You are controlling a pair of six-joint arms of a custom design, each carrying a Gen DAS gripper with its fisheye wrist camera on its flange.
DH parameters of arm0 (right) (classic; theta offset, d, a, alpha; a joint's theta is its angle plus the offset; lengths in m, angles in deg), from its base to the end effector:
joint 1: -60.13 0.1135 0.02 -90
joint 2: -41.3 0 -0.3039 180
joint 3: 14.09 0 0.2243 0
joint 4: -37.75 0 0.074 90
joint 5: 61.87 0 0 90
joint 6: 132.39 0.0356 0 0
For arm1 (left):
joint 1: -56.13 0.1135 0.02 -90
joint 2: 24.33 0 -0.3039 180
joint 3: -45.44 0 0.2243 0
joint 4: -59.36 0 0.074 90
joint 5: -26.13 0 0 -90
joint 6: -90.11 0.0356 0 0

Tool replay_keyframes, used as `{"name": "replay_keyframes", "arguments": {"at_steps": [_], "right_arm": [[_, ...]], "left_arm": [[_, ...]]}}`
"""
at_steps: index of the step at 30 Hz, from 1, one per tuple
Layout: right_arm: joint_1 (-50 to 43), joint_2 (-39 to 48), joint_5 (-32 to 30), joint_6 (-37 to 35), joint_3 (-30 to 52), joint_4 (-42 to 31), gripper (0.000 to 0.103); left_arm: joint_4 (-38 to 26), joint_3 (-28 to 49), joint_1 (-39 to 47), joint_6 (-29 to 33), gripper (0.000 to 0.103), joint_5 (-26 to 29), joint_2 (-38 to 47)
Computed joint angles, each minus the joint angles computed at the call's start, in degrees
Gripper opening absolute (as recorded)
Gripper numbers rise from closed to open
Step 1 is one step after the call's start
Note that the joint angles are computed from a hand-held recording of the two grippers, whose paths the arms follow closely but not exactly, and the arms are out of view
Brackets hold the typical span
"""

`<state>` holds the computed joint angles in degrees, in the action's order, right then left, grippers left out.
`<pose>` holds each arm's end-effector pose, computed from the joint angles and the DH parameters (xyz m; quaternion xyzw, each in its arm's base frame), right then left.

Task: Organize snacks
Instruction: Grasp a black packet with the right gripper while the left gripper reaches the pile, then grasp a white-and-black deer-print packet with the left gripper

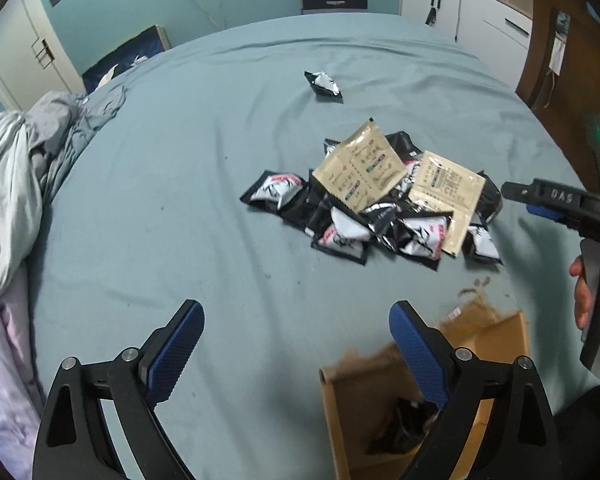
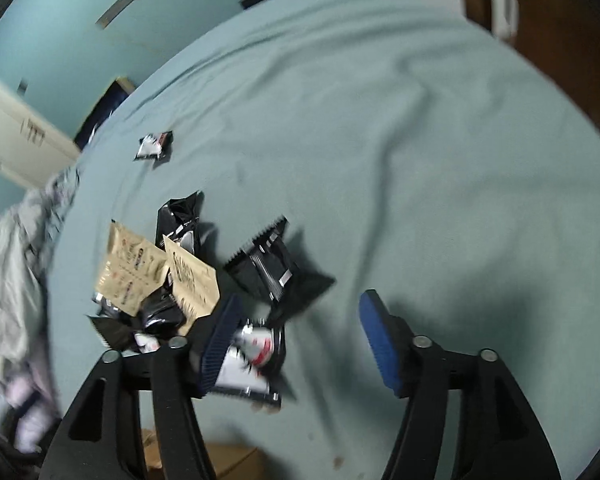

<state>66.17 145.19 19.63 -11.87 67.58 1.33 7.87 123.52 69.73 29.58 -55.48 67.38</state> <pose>0.3549 0.0428 0.2304 0.1840 0.9426 0.1523 0.2335 0.2860 0.0638 0.2653 0.1501 0.9624 0.0124 0.2261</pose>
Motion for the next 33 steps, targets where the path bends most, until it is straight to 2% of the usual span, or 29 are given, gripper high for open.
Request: {"name": "replay_keyframes", "arguments": {"at_steps": [5,8,12,13,14,17,25,33], "right_arm": [[4.73,7.36,6.09,-8.77,7.45,-4.75,0.065],[7.21,12.56,11.74,-11.9,12.68,-8.64,0.065],[9.15,15.48,16.57,-15.02,15.65,-8.3,0.064],[9.31,15.7,16.71,-15.32,16.07,-8.34,0.058],[9.35,15.8,16.08,-15.3,16.22,-8.14,0.038],[9.34,15.54,15.18,-14.04,16.42,-8.24,0.035],[6.62,4.73,12.08,-7.29,8.34,-5.27,0.035],[8.06,-17.53,6.97,-3.48,-7.49,-1.05,0.035]], "left_arm": [[-1.1,3.75,-0.46,-1.81,0.095,1.54,5.08],[-1.43,4.25,0.09,-2.35,0.095,2.69,6.76],[-1.64,4.53,-0.31,-2.45,0.095,2.46,8.32],[-1.54,4.57,-0.57,-2.36,0.095,2.23,8.54],[-1.07,4.29,-0.98,-2.16,0.095,1.82,8.56],[-0.12,3.96,-1.54,-1.62,0.095,1.16,8.41],[2.18,3.71,0.41,-2.3,0.095,1.97,10.0],[5.72,5.1,-0.64,-0.58,0.095,1.1,12.75]]}}
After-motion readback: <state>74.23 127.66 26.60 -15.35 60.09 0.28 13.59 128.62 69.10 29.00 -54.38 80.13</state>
